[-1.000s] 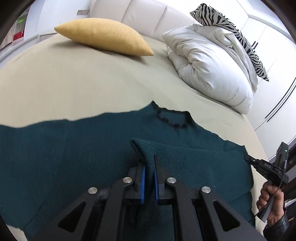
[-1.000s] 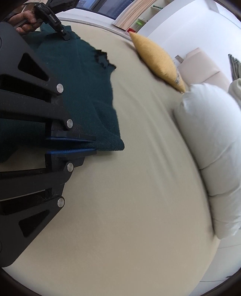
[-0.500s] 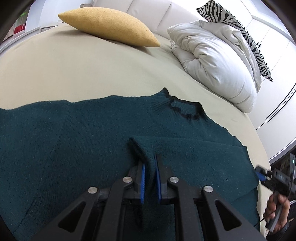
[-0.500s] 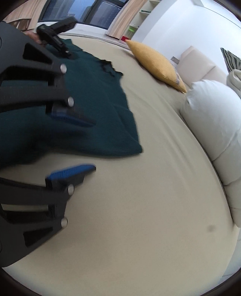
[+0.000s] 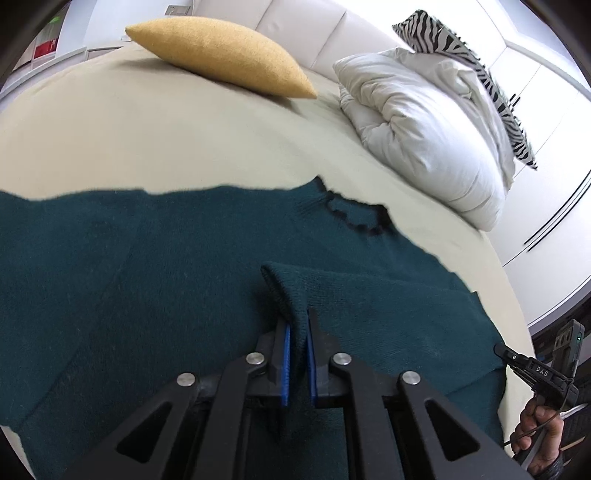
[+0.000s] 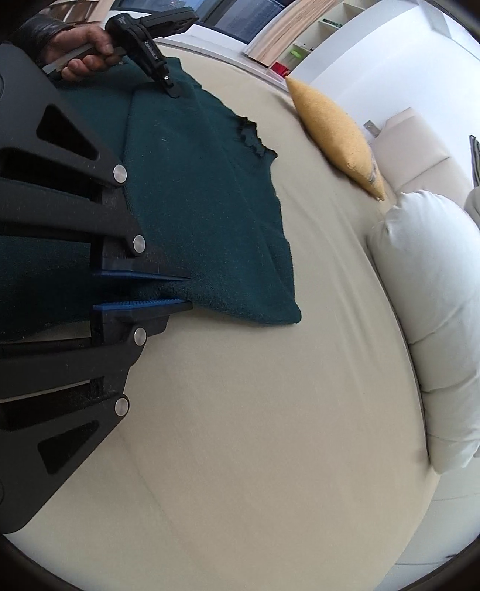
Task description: Fold small clothes
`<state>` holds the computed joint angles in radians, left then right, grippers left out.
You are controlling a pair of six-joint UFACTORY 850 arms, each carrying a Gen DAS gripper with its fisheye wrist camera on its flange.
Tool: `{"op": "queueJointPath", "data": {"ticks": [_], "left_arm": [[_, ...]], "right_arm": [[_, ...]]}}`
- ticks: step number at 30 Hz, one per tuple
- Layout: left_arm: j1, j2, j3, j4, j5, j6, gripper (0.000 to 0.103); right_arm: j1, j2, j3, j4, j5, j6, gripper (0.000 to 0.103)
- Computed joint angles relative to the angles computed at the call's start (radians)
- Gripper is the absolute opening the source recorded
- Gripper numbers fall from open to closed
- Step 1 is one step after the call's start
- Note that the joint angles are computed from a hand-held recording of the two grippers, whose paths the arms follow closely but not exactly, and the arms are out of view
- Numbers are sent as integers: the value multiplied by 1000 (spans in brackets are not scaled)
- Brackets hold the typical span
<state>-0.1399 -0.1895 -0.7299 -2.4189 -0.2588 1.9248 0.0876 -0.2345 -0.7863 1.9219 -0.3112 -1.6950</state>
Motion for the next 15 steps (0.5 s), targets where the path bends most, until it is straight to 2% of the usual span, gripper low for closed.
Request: {"op": "queueJointPath", "data": {"ticks": [1,3,5,7,8,9,11,13,15], "left_arm": [[3,-17,-3,7,-9,-5,11],[17,-29,1,14,-47,-3,11],[25,-30,-3,69,-55,-48,11],[34,-23,3,113,-74,-86,13],[38,-13,11,130,-80,-110,15],[39,0,22,125,-78,-115,20],[41,39,51,116,-77,-128,33],[38,108,105,22,-70,-38,61],[40,181,160,-79,-39,62,67]], "right_arm": [[-9,-23,-4,-35,-11,43,7],[-19,-78,-16,-9,-38,3,7],[-37,-86,-6,52,-97,-58,7],[-44,-76,-9,-4,-103,-3,9],[-43,-66,-9,-35,-96,33,13],[-38,-50,-5,-40,-72,56,15],[-13,-2,17,70,-6,-22,16],[15,39,38,255,41,-194,16],[25,90,65,321,54,-265,16]]}}
